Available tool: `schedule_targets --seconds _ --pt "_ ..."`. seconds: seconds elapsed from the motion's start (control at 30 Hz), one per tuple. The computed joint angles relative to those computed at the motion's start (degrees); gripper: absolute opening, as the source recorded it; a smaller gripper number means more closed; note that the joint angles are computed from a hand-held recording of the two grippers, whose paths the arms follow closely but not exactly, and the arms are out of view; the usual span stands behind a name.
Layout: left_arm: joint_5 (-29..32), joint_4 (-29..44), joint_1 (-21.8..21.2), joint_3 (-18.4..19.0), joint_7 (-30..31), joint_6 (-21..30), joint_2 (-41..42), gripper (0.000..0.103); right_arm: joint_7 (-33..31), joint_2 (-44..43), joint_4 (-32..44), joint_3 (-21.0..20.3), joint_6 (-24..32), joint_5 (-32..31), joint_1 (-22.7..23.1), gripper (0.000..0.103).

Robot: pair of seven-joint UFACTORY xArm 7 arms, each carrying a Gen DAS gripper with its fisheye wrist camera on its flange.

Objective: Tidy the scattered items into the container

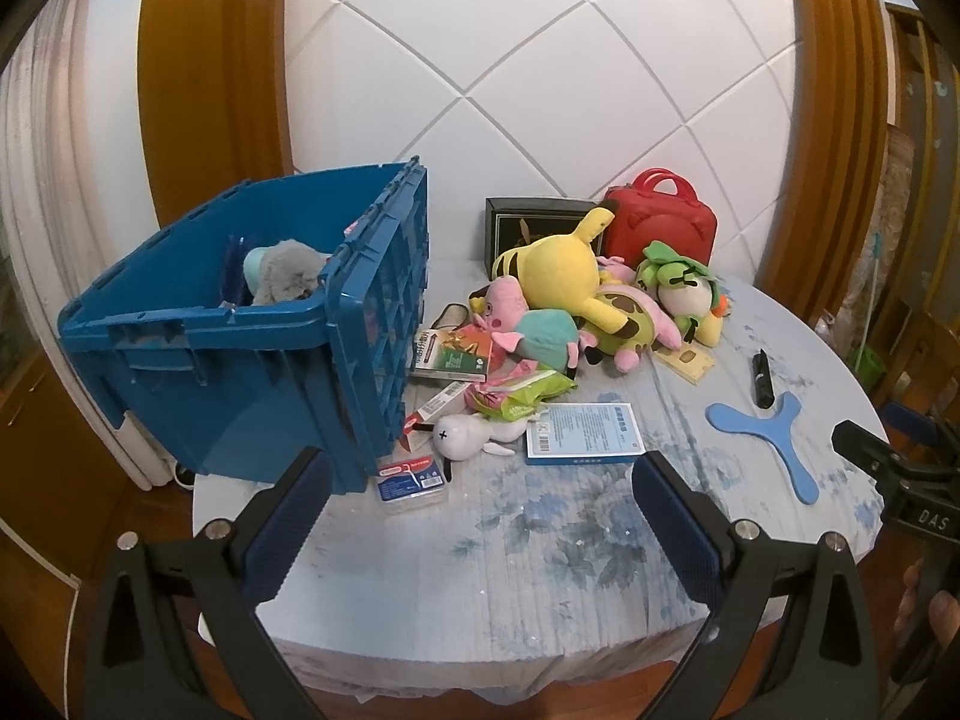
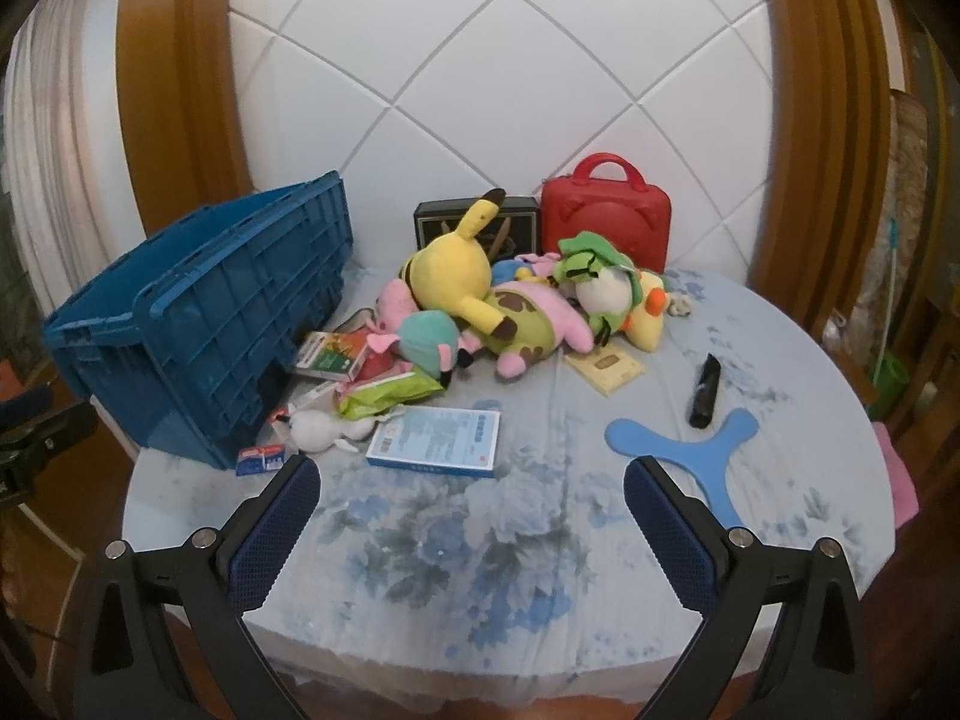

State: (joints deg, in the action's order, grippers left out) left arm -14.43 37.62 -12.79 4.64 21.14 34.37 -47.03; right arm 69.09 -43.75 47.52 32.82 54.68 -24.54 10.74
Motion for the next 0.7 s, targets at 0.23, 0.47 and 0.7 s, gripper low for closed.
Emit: schedule_targets --seconds 0.23,0.47,0.7 --pt "-0.03 0.31 0.11 0.06 -0.36 0.07 0.5 0.102 -0.58 -0.49 -0.28 -0.2 0.36 0.01 0.35 0.103" --pt "0.07 0.29 0.24 -0.07 -0.57 0.0 0.52 0.102 -1.25 -1.08 -0.73 -0.51 0.35 0.34 0.69 0.103" --pt "0.08 0.23 0.08 -0.17 -0.72 -0.1 0.63 0.102 -2.18 -1.57 -1.45 -1.19 0.03 1.08 0.94 0.103"
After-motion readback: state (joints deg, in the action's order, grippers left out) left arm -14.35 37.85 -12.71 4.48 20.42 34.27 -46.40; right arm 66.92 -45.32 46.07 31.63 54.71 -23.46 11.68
